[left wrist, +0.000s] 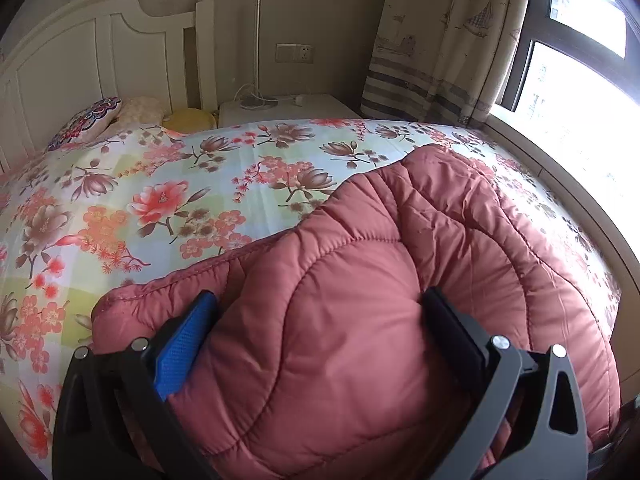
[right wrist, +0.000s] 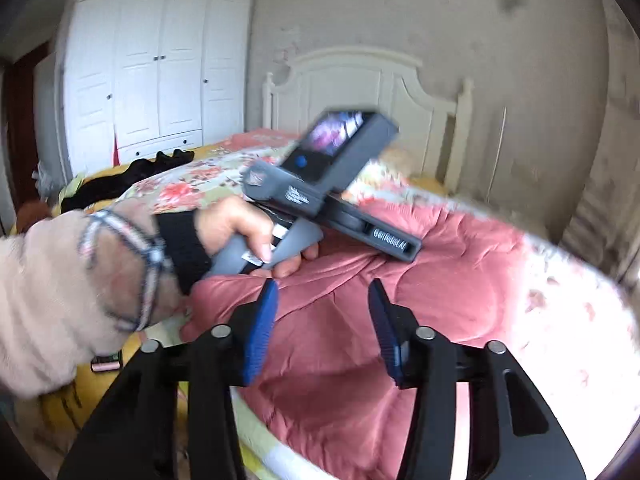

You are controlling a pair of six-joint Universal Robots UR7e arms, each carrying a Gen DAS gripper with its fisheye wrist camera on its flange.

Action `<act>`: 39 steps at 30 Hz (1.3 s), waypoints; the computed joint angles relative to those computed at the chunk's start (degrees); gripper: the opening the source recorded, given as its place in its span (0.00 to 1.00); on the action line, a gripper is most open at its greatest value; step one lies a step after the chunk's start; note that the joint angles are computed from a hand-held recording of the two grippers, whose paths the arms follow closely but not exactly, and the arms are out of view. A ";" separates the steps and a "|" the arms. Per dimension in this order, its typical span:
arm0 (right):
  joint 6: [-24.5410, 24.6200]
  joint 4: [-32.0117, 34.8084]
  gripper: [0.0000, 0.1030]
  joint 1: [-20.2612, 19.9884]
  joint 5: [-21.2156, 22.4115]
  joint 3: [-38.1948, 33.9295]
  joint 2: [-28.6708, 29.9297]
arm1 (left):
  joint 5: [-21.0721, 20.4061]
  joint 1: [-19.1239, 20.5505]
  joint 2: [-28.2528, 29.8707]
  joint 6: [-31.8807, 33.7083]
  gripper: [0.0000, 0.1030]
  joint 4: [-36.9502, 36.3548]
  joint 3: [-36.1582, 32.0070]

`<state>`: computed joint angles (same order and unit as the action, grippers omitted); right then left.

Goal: Fold large clothes

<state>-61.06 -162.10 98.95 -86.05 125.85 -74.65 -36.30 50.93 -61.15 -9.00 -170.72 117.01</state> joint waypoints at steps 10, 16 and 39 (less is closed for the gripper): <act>-13.56 -15.95 0.43 1.58 -5.55 6.73 1.98 | 9.91 -9.79 -6.72 -24.83 0.98 17.90 -2.39; -21.52 -35.97 0.42 4.52 -6.18 10.32 9.96 | 12.04 -4.71 1.06 -24.12 0.98 26.64 -5.39; -9.44 -17.20 0.43 -1.96 -1.74 3.76 4.95 | 18.11 -5.59 3.09 -12.00 0.98 4.87 2.68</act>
<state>-70.50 -179.30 96.99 -87.79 129.62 -69.70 -18.19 45.34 -58.06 -20.99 -165.85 119.70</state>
